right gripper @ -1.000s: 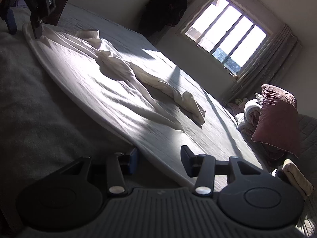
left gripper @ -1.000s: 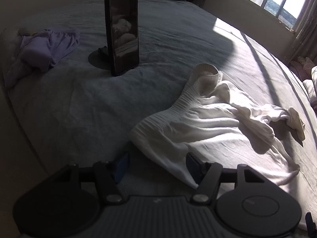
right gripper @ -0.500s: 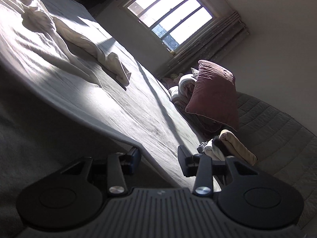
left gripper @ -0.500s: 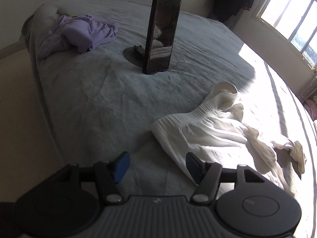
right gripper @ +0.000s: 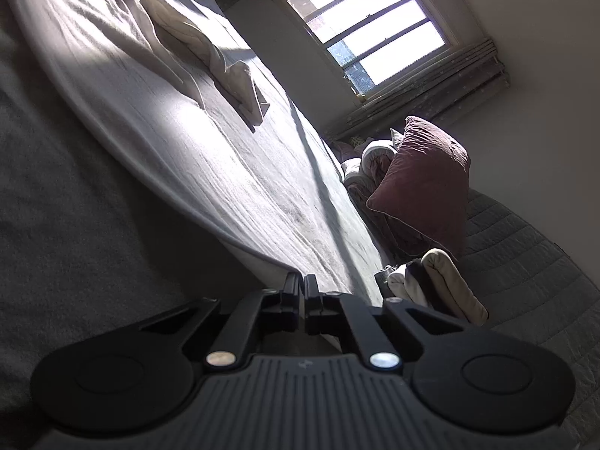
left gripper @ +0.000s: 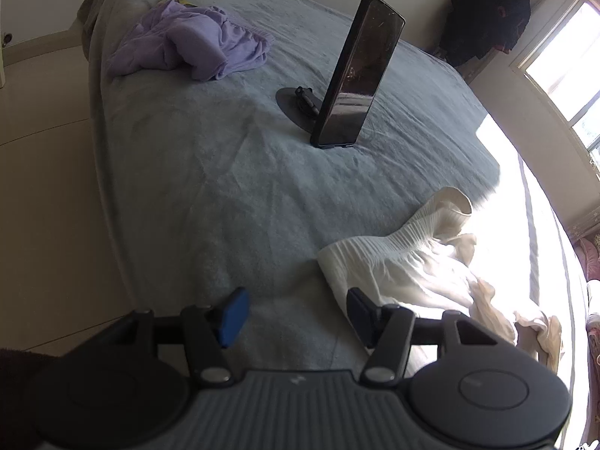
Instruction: Fold clothes
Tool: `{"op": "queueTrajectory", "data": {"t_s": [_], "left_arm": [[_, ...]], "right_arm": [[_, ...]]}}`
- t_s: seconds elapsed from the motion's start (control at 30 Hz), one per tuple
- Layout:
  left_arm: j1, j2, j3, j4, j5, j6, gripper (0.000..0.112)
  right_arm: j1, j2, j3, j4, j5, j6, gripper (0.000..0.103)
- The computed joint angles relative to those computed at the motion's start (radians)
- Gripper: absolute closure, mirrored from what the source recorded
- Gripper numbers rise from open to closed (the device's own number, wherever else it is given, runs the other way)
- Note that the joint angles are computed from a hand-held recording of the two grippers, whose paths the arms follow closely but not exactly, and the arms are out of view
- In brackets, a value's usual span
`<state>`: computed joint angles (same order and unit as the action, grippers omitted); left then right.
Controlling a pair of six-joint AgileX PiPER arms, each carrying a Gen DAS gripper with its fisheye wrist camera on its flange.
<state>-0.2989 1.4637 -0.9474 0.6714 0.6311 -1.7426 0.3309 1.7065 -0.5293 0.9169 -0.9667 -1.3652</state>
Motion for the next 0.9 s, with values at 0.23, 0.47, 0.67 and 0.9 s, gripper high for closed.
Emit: {"op": "queueTrajectory", "data": {"t_s": [0.23,0.47,0.67,0.9], "left_arm": [[0.021,0.003,0.033,0.038,-0.071,-0.046,0.112],[-0.026,-0.004,0.043,0.184,0.016,-0.210,0.112],[0.003,-0.002,0.033,0.146,0.018,-0.180,0.112],[-0.049,-0.001,0.021,0.198,-0.050,-0.159,0.106]], "right_arm": [[-0.046,-0.070,0.088,-0.152,0.023,-0.048,0.103],[-0.099,-0.149,0.159,-0.271,0.080,-0.086,0.103],[-0.165,-0.207,0.117,-0.262,0.277,-0.150,0.103],[-0.254,-0.314,0.040,-0.108,0.540,-0.213,0.070]]}}
